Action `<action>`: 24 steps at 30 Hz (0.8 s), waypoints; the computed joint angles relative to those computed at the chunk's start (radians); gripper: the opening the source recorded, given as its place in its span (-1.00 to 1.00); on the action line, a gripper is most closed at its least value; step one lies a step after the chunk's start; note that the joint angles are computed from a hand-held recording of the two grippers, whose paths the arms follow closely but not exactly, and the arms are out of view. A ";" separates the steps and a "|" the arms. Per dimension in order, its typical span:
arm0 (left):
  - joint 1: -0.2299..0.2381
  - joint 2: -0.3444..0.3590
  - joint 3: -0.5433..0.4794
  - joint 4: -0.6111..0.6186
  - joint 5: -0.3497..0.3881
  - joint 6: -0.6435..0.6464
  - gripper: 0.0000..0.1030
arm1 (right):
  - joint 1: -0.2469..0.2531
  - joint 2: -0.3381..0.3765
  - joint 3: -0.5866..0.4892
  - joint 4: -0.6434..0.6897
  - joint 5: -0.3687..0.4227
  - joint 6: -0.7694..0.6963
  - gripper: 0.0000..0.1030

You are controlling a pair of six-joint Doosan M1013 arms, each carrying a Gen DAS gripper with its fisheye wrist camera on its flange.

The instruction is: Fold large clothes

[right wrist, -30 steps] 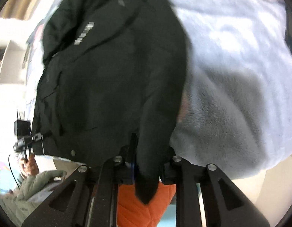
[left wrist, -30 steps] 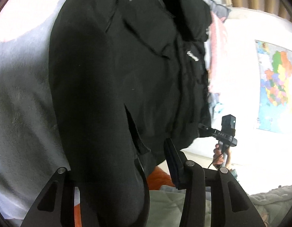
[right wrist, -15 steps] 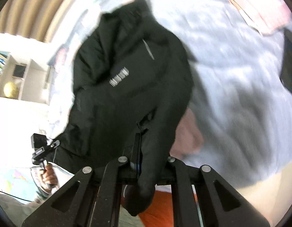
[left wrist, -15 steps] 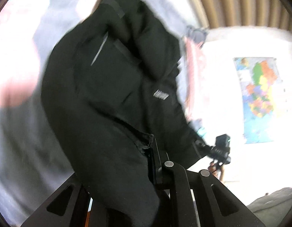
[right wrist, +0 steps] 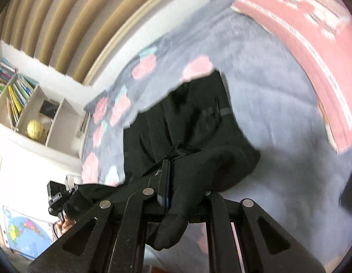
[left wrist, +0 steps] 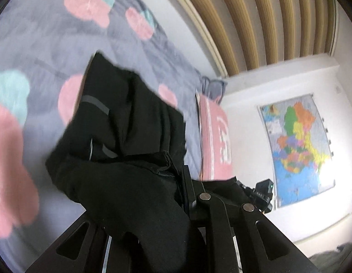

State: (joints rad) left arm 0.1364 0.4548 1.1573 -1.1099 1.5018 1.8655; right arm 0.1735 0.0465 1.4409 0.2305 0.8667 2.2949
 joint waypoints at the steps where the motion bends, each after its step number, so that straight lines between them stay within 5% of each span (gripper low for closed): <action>1: -0.004 0.014 -0.026 -0.007 -0.015 -0.012 -0.68 | -0.010 0.018 -0.026 -0.006 0.007 0.000 -0.75; 13: -0.102 0.240 -0.393 0.167 -0.135 -0.300 -0.64 | -0.102 0.302 -0.316 -0.027 0.143 0.014 -0.75; 24: -0.165 0.468 -0.628 0.370 -0.030 -0.530 -0.60 | -0.135 0.537 -0.457 0.038 0.324 -0.019 -0.72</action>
State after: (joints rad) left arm -0.0282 0.9231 0.5289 -0.7402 1.4719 1.3358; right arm 0.0389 0.5839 0.9840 0.2686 1.1909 2.2756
